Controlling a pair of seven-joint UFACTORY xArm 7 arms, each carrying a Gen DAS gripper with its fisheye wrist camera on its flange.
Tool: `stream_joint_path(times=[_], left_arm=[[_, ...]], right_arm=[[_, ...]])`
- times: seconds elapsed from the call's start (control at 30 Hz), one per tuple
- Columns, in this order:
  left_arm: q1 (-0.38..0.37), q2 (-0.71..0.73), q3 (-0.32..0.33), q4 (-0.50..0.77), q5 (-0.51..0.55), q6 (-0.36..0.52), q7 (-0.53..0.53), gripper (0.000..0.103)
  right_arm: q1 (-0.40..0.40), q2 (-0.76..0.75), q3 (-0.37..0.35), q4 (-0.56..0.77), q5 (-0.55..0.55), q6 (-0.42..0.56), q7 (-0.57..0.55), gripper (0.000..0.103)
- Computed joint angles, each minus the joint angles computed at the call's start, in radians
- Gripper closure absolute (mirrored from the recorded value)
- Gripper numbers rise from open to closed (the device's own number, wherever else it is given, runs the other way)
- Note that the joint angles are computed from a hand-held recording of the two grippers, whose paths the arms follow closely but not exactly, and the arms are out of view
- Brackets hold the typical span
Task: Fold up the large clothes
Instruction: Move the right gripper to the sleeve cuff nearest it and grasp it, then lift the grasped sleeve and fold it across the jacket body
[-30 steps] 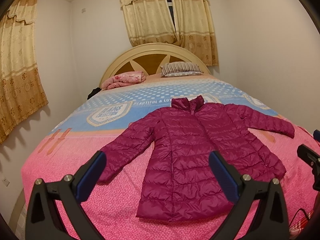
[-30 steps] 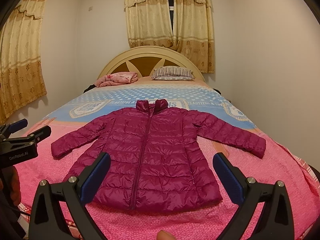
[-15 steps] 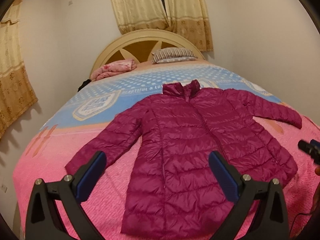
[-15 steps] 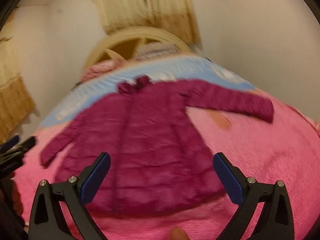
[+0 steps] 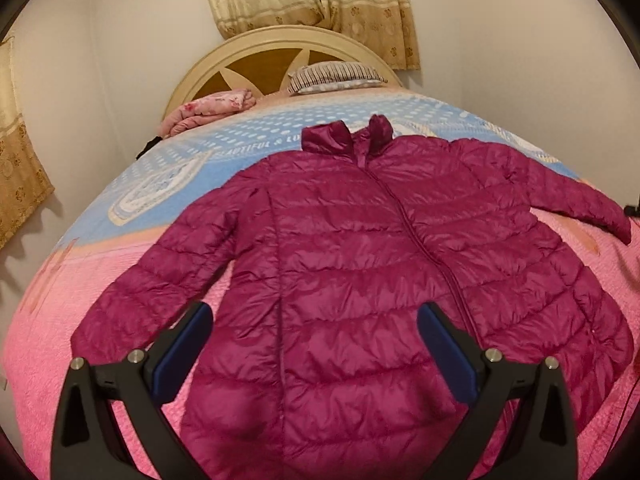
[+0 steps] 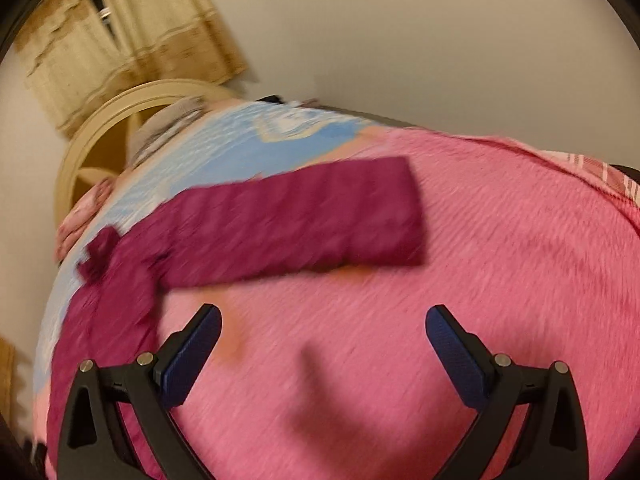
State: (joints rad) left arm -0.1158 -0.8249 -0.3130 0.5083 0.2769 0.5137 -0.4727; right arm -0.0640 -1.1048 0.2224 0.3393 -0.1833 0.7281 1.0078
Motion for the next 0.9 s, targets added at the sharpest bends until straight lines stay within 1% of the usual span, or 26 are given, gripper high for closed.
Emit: stream_joint_path(times=[0.1, 0.13, 0.17, 0.2, 0.23, 0.27, 0.33, 0.37, 0.43, 0.5, 0.6, 0.73, 0.9], left_arm=[[0.018, 0.044, -0.02, 0.015, 0.018, -0.007, -0.008, 0.0], [0.02, 0.061, -0.023, 0.023, 0.02, -0.004, -0.011, 0.0], [0.02, 0.077, -0.02, 0.029, 0.022, -0.005, -0.011, 0.0], [0.018, 0.092, -0.017, 0.035, 0.023, -0.007, -0.011, 0.0], [0.012, 0.1, -0.014, 0.039, 0.022, -0.004, -0.011, 0.0], [0.006, 0.103, -0.011, 0.04, 0.021, -0.004, -0.012, 0.0], [-0.007, 0.098, -0.002, 0.034, 0.018, -0.01, -0.01, 0.0], [-0.015, 0.091, 0.002, 0.029, 0.016, -0.011, -0.006, 0.0], [-0.024, 0.083, 0.009, 0.024, 0.012, -0.014, 0.0, 0.0], [-0.035, 0.072, 0.021, 0.018, -0.001, -0.011, 0.009, 0.0], [-0.041, 0.057, 0.037, 0.012, -0.017, -0.012, 0.02, 0.0], [-0.04, 0.02, 0.055, -0.002, -0.037, -0.015, 0.033, 0.0], [-0.03, -0.007, 0.069, -0.019, -0.057, -0.026, 0.051, 0.0]], right_arm=[[-0.058, 0.074, -0.064, -0.007, -0.015, -0.09, -0.027, 0.002], [-0.061, 0.111, -0.092, -0.007, -0.01, -0.13, -0.048, 0.007], [-0.055, 0.145, -0.118, -0.007, 0.0, -0.169, -0.076, 0.016], [-0.048, 0.178, -0.143, -0.005, 0.013, -0.195, -0.108, 0.034], [-0.049, 0.215, -0.154, 0.007, 0.02, -0.202, -0.136, 0.038], [-0.049, 0.23, -0.156, 0.009, 0.029, -0.21, -0.152, 0.039], [-0.061, 0.238, -0.156, 0.009, 0.036, -0.228, -0.182, 0.055], [-0.058, 0.234, -0.166, 0.008, 0.045, -0.233, -0.204, 0.059], [-0.056, 0.204, -0.168, 0.0, 0.062, -0.228, -0.227, 0.073], [-0.069, 0.194, -0.147, 0.015, 0.063, -0.215, -0.239, 0.081], [-0.082, 0.168, -0.123, 0.047, 0.057, -0.202, -0.246, 0.084], [-0.101, 0.156, -0.057, 0.139, 0.012, -0.17, -0.257, 0.085], [-0.104, 0.188, 0.027, 0.273, -0.065, -0.16, -0.276, 0.086]])
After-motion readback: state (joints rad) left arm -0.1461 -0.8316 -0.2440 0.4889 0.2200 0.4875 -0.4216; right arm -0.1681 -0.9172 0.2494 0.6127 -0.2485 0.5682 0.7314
